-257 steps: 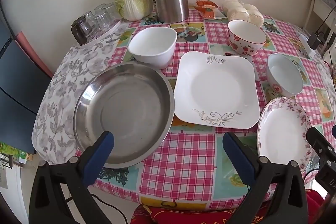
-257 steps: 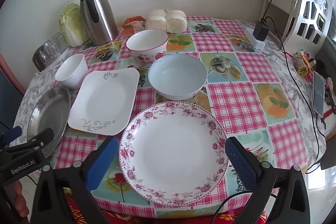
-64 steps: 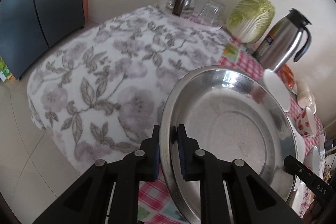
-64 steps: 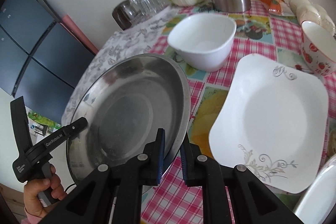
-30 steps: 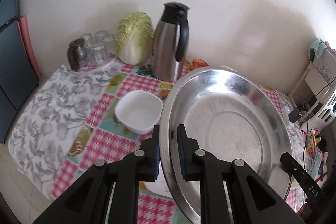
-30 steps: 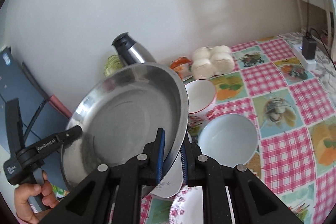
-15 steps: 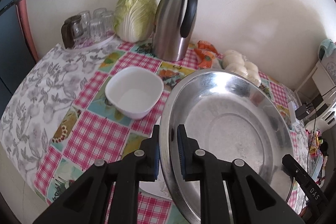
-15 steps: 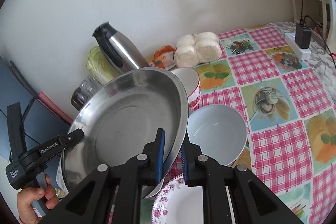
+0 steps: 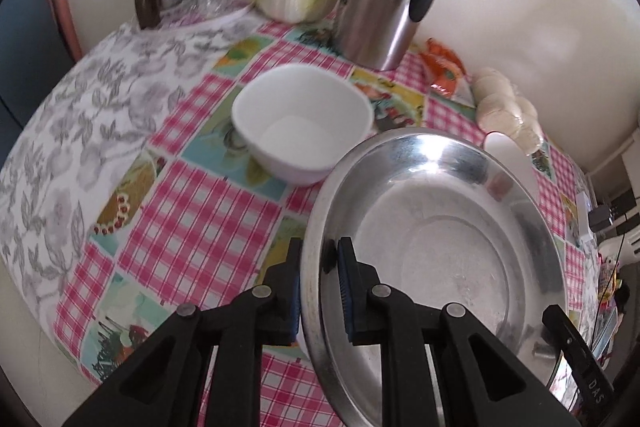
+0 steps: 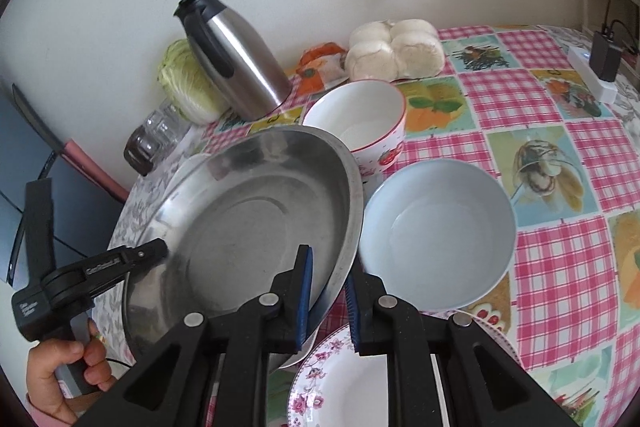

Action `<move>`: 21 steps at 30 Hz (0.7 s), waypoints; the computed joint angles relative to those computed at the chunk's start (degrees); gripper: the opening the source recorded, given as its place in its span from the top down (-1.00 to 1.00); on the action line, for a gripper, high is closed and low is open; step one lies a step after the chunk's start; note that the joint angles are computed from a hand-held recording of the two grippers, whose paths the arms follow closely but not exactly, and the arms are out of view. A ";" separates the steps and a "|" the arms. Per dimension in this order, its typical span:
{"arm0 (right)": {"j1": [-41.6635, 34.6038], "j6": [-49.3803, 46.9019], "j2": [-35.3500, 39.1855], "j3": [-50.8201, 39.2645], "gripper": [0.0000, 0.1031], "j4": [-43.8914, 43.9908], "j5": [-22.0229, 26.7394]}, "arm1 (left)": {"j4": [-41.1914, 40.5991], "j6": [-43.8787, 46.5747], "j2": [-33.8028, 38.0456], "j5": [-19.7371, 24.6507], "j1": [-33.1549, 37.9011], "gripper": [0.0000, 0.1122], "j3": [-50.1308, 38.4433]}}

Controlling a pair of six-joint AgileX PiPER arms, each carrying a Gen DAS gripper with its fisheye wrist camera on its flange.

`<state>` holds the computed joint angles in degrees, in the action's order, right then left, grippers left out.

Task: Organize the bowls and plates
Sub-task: 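Lower the steel basin onto the tablecloth and open the right gripper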

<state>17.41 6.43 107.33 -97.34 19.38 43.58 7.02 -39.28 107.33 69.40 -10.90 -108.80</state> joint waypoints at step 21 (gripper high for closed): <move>2.62 3.15 5.20 -4.61 0.67 -5.33 4.49 | -4.23 -0.57 1.49 -1.61 2.92 0.67 4.46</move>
